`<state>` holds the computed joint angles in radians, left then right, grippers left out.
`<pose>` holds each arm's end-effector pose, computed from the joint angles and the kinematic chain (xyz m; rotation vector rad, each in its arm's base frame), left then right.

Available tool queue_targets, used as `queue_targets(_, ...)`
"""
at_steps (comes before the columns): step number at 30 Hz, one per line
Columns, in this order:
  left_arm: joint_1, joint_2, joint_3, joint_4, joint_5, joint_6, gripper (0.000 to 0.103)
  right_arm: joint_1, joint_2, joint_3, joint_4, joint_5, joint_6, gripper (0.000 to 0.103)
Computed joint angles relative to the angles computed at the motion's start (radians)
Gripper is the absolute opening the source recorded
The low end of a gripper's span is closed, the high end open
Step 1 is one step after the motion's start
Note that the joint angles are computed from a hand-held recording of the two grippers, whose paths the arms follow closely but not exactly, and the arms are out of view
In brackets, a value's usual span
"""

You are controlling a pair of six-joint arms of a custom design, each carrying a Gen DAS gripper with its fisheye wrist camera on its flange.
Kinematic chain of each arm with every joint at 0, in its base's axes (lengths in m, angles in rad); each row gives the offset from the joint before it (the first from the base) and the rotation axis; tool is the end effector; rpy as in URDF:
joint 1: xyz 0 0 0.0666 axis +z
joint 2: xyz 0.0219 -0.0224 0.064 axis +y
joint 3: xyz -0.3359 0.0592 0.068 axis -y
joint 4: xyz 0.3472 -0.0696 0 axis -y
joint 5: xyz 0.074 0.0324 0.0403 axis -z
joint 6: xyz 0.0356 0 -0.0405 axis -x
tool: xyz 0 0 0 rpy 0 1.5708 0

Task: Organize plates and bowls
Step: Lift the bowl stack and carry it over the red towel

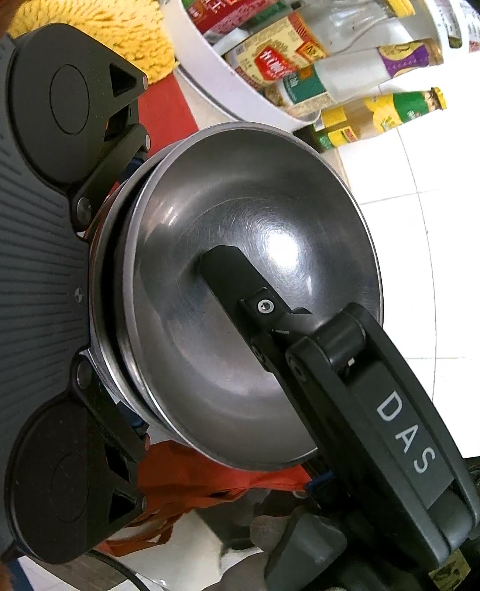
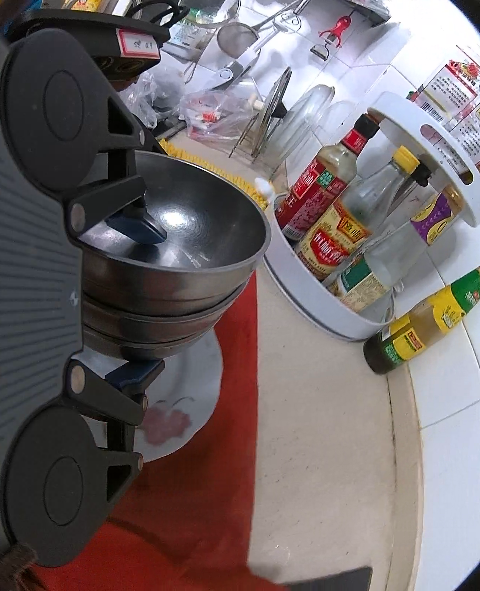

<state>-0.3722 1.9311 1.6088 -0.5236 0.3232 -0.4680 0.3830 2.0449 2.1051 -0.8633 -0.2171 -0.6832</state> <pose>0.5589 -0.2308 0.2302 1.1063 2.1155 -0.3447 0.6073 0.2525 0.3409 0.2634 2.4730 0.7432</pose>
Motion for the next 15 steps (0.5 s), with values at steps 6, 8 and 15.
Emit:
queue_targets(6,-0.033,-0.01,-0.036,0.046,-0.026,0.025,0.103,0.004,-0.044,-0.119,0.106,0.038,-0.026,0.063)
queue_targets(8,-0.035,0.036,0.029,0.02,-0.034,0.031,0.103,0.004,-0.055,-0.156,0.143,0.041,-0.021,0.063)
queue_targets(15,-0.04,0.041,0.043,-0.005,-0.038,0.039,0.103,-0.001,-0.075,-0.244,0.238,0.036,-0.043,0.062)
